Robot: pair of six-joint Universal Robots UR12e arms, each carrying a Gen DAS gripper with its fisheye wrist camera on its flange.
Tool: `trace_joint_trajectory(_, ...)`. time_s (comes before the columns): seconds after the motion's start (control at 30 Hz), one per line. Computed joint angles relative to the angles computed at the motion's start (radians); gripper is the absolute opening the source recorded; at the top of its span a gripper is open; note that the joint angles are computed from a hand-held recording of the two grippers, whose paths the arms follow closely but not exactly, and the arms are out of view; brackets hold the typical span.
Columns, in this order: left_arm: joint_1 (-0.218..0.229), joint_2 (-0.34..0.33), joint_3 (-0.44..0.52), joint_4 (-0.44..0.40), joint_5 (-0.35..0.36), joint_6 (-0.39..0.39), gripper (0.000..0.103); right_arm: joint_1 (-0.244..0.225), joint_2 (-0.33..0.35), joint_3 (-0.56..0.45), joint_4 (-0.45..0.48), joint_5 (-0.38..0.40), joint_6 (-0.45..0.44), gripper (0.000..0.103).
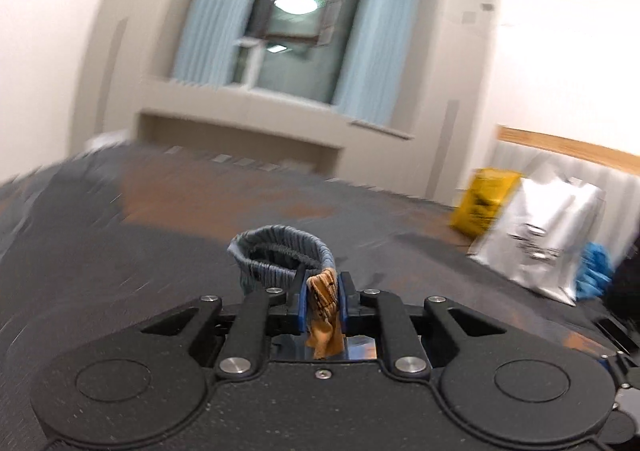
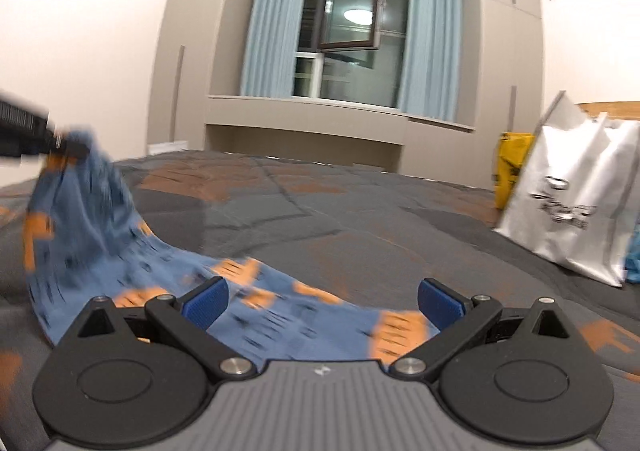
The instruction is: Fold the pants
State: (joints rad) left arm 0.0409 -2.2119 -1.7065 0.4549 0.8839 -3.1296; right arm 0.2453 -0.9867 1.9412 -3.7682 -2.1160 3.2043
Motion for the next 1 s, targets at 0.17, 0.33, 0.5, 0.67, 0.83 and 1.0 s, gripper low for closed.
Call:
trace_joint_trajectory(0.17,-0.061,0.018,-0.015,-0.016,-0.120,0.132,0.016,0.005,-0.027,0.066,-0.003,-0.122,0.014,0.103)
trace_joint_trajectory(0.33,-0.125,0.030,-0.041,-0.155,-0.202,0.366,0.017,-0.009,-0.063,0.143,0.017,-0.210,0.075,0.103)
trace_joint_trajectory(0.5,-0.168,0.030,-0.059,-0.352,-0.182,0.531,0.024,-0.019,-0.090,0.204,0.076,-0.274,0.164,0.103)
trace_joint_trajectory(0.67,-0.161,0.018,-0.072,-0.345,-0.163,0.507,0.063,-0.025,-0.101,0.236,0.122,-0.288,0.231,0.103)
trace_joint_trajectory(0.83,-0.123,0.009,-0.108,-0.170,-0.168,0.475,0.085,-0.034,-0.095,0.231,0.080,-0.240,0.221,0.103)
trace_joint_trajectory(1.0,-0.095,0.023,-0.141,-0.164,-0.163,0.605,0.083,-0.085,-0.103,0.239,-0.033,-0.024,0.245,0.103)
